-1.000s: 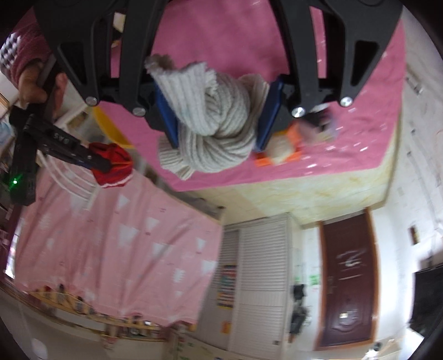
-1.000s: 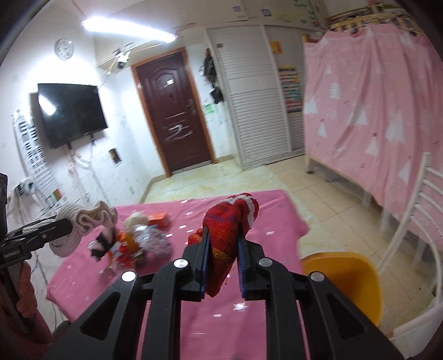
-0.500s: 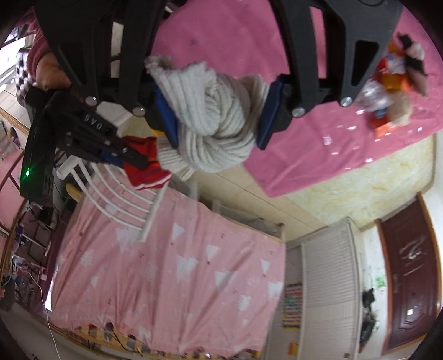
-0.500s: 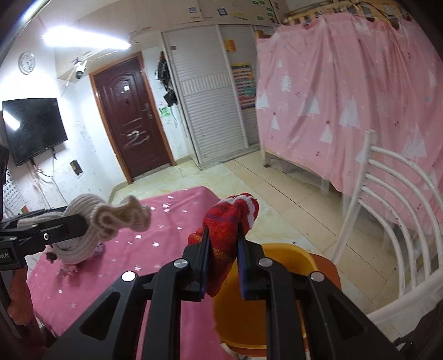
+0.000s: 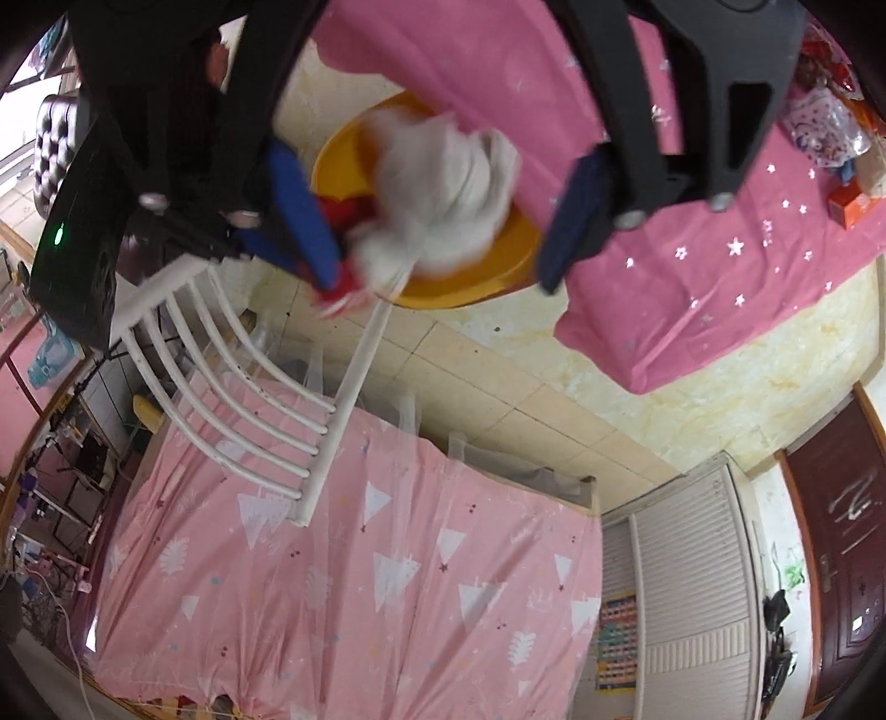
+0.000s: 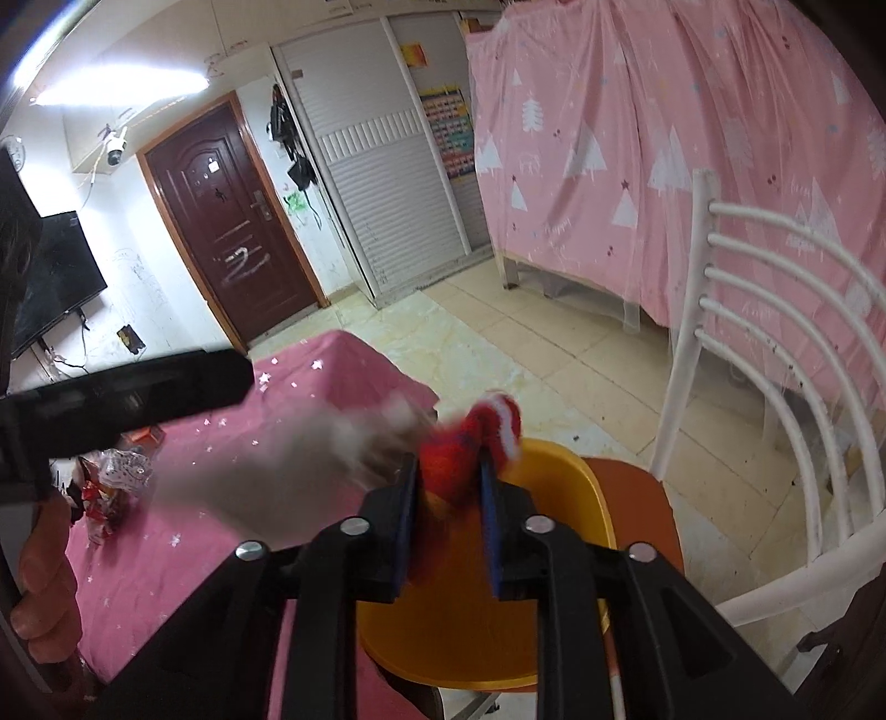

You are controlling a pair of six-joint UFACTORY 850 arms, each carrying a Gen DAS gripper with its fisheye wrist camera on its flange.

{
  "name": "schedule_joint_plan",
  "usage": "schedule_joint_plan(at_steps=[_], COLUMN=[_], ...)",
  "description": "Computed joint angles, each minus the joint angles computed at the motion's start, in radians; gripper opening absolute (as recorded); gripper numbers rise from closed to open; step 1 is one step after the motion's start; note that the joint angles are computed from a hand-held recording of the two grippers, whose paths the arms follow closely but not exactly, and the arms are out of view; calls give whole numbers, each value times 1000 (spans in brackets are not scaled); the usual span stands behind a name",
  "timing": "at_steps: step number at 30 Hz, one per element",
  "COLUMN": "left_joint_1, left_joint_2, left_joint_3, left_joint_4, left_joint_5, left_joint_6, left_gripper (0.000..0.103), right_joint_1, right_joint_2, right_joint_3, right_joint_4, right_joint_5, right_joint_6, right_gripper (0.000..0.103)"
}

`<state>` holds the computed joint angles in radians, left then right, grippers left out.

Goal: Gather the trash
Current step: 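Carry both items to the yellow bucket and open both tools to drop them, then move both tools back over the pile on the table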

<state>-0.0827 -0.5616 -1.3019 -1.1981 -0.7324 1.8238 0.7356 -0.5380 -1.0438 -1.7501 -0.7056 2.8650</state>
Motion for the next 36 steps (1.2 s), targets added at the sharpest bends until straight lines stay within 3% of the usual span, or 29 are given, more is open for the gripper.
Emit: schedule_joint_plan(at_steps=[3, 4, 11, 26, 28, 36], left_joint_1=[-8, -8, 18, 145, 170, 267], left_joint_2=[-9, -13, -20, -10, -13, -57], left_joint_3=[-13, -18, -33, -66, -72, -132], left_joint_4=[-6, 1, 10, -38, -52, -72], left_joint_5=[13, 14, -8, -52, -29, 56], left_joint_6=[-16, -30, -59, -45, -29, -29], left_gripper=[80, 80, 80, 80, 84, 85], right_joint_1=[-7, -7, -2, 18, 19, 27], right_joint_2=[-6, -5, -7, -81, -103, -214], right_joint_3=[4, 8, 0, -201, -248, -453], right_joint_4=[-17, -29, -64, 35, 42, 107], right_joint_5=[13, 10, 9, 46, 64, 144], right_joint_6=[27, 40, 59, -203, -248, -455], right_gripper=[59, 64, 67, 75, 75, 76])
